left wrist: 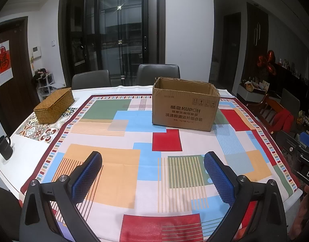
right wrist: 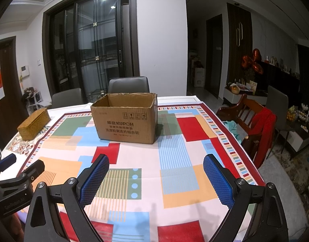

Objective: Organize snacks

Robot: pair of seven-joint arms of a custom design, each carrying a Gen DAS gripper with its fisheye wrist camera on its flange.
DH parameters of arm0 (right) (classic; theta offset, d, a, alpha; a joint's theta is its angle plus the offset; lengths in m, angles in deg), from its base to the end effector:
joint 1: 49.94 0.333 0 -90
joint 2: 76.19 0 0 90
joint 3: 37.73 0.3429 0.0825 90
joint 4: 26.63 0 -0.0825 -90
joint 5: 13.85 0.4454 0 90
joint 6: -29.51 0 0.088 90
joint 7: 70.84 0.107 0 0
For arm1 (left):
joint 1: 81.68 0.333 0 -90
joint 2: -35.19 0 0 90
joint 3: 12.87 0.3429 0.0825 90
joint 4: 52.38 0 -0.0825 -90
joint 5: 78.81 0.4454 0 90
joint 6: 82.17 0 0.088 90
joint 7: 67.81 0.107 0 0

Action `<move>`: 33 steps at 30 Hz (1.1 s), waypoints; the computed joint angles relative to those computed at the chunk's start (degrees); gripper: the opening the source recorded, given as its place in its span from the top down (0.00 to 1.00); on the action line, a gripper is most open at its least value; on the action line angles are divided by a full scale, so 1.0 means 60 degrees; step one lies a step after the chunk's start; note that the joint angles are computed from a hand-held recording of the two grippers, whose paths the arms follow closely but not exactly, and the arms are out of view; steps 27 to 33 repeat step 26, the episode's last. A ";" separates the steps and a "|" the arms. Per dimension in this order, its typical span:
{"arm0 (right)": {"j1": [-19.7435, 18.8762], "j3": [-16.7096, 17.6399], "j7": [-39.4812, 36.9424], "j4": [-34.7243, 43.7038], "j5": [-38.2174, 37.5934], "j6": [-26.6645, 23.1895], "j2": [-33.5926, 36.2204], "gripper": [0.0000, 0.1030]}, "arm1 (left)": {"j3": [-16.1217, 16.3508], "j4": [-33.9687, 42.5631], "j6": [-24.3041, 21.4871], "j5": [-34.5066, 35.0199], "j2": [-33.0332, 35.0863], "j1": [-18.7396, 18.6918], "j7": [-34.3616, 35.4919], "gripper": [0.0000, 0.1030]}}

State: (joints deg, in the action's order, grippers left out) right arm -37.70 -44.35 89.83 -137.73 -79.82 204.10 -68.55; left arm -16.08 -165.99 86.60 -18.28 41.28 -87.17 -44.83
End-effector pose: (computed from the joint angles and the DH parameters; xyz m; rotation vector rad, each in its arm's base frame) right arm 0.6627 0.1395 0.4920 -1.5713 1.6107 -0.9042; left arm 0.6520 -0.1563 0.4841 -1.6843 1.5838 -0.8370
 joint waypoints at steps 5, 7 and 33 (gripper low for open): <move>0.0006 -0.0007 0.0037 0.0007 -0.0028 -0.0004 0.0002 0.07 | 0.0011 -0.0005 0.0026 0.0078 -0.0009 0.0002 -0.0043 0.00; 0.0004 -0.0006 0.0033 0.0006 -0.0031 -0.0003 0.0002 0.07 | -0.0002 -0.0006 0.0015 0.0035 -0.0010 0.0007 0.0002 0.00; -0.0006 -0.0011 -0.0047 -0.0012 0.0056 0.0012 -0.0001 0.07 | -0.0003 -0.0036 0.0098 0.0040 -0.0024 0.0027 0.0047 0.00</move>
